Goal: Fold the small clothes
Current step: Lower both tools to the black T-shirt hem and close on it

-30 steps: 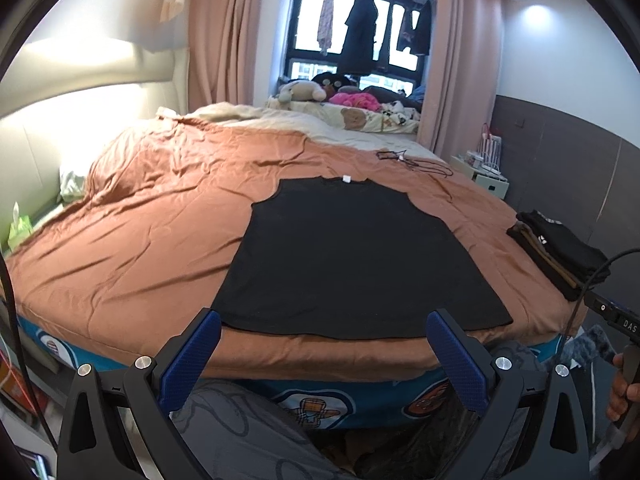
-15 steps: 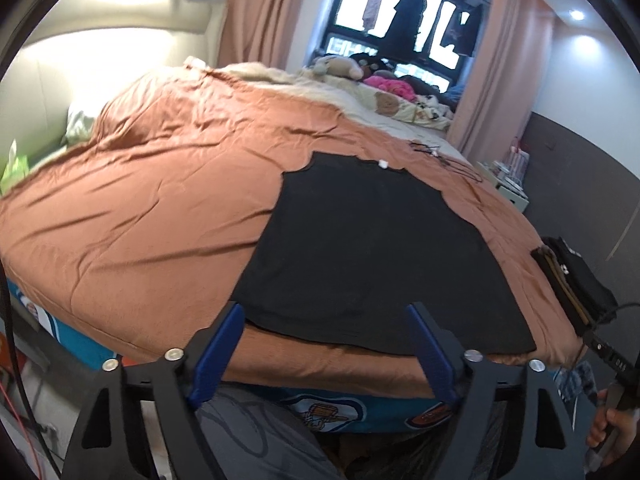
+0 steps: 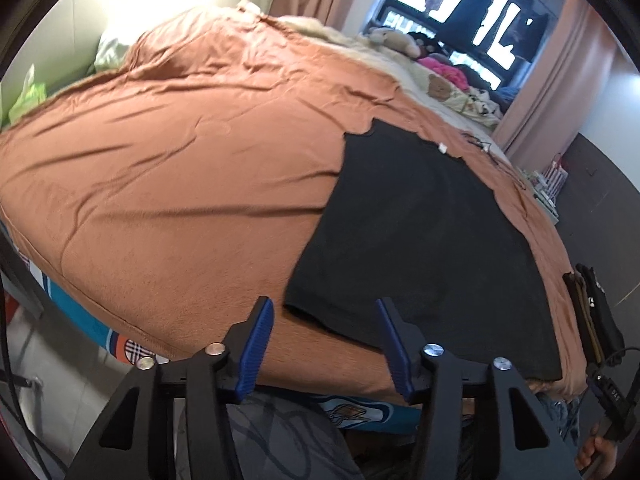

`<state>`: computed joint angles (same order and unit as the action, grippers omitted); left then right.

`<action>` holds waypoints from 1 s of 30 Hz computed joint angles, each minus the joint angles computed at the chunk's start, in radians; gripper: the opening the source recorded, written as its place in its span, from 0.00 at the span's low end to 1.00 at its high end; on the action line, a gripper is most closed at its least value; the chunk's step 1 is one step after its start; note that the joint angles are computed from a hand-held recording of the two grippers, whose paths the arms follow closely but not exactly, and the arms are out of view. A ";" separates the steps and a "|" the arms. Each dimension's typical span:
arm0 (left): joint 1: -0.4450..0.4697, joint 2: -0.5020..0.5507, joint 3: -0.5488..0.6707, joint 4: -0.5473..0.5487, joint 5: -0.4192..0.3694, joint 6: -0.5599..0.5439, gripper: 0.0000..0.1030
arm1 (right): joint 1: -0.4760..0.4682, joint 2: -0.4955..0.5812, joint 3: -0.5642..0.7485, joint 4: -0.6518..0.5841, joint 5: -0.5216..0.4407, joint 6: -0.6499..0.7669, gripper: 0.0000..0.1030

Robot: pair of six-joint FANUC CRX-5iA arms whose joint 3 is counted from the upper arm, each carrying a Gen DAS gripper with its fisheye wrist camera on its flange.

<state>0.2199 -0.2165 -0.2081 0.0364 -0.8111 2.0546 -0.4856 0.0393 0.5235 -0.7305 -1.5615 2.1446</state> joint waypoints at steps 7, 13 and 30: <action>0.048 0.036 -0.048 0.104 0.036 -0.076 0.43 | 0.002 0.080 0.062 0.005 -0.030 -0.060 0.72; 0.082 0.054 -0.088 0.191 0.061 -0.105 0.31 | -0.025 0.145 0.125 -0.052 -0.085 -0.078 0.64; 0.126 0.088 -0.124 0.334 0.090 -0.201 0.23 | -0.034 0.264 0.239 -0.116 -0.186 -0.131 0.55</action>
